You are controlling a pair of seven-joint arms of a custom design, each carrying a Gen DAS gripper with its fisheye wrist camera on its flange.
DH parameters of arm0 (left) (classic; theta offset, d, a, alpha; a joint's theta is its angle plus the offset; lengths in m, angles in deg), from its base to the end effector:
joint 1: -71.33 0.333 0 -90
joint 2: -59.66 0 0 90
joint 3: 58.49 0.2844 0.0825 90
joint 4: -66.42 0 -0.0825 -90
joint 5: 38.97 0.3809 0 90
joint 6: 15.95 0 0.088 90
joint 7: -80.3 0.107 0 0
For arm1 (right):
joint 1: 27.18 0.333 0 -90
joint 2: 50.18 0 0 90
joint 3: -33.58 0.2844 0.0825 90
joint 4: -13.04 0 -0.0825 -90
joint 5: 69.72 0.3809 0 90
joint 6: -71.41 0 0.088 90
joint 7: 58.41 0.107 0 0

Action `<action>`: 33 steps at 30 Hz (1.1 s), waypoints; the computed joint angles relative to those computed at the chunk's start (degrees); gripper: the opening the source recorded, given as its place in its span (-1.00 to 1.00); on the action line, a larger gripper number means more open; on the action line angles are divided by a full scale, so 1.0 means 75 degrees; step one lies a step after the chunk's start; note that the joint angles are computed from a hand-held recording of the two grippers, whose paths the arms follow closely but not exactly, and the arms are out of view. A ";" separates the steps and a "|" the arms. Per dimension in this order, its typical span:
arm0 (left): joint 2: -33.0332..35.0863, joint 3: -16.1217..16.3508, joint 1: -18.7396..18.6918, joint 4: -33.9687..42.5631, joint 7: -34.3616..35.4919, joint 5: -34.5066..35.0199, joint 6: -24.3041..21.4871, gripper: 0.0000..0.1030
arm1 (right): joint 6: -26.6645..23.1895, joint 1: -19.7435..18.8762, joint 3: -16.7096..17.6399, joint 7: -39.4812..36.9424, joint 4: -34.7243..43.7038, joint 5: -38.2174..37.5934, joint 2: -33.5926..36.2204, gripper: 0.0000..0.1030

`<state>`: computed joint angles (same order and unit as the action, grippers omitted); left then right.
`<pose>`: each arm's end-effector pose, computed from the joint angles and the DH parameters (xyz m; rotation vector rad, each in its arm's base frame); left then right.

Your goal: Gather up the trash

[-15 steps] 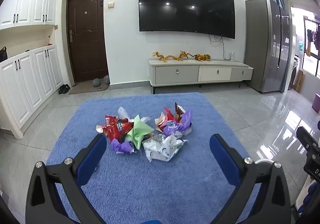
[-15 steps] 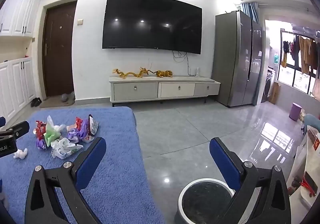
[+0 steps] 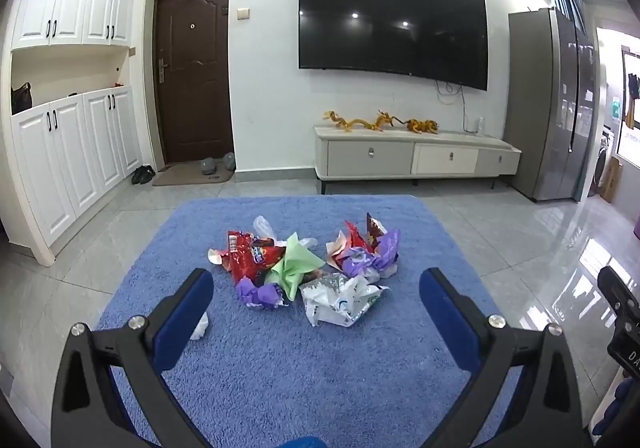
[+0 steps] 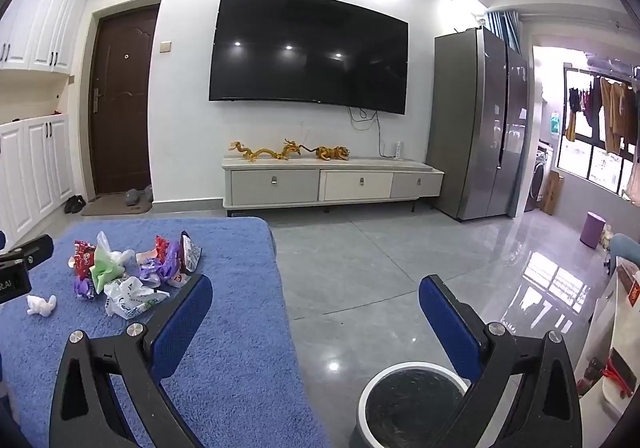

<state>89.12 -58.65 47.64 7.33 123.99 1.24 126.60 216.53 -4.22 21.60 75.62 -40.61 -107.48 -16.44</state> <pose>0.6655 -0.2969 0.6393 -1.5679 1.5028 -0.9370 0.7094 0.2070 0.6430 -1.4173 1.6184 -1.1797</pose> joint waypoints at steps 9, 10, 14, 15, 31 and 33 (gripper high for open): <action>-0.0191 0.0125 -0.0150 -0.0233 -0.0511 0.0483 0.0004 1.00 | 0.0109 0.0098 -0.0148 0.0173 -0.0016 -0.0242 -0.0006 1.00; -0.0230 0.0112 -0.0159 -0.0268 -0.0526 0.0538 -0.0010 1.00 | 0.0130 0.0129 -0.0179 0.0250 -0.0060 -0.0322 -0.0029 1.00; -0.0279 0.0052 -0.0157 -0.0326 -0.0518 0.0685 -0.0002 1.00 | 0.0327 0.0098 -0.0158 0.0399 -0.0248 -0.0445 -0.0168 1.00; -0.0284 0.0040 -0.0163 -0.0337 -0.0508 0.0715 -0.0005 1.00 | 0.0398 0.0088 -0.0153 0.0446 -0.0313 -0.0470 -0.0210 1.00; -0.0304 -0.0149 -0.0095 -0.0401 0.0068 0.0516 0.0182 1.00 | 0.0806 0.0059 -0.0177 0.1016 -0.0514 -0.0957 -0.0339 1.00; -0.0296 -0.0126 -0.0093 -0.0395 0.0128 0.0498 0.0261 1.00 | 0.0843 0.0054 -0.0179 0.1006 -0.0568 -0.0954 -0.0369 1.00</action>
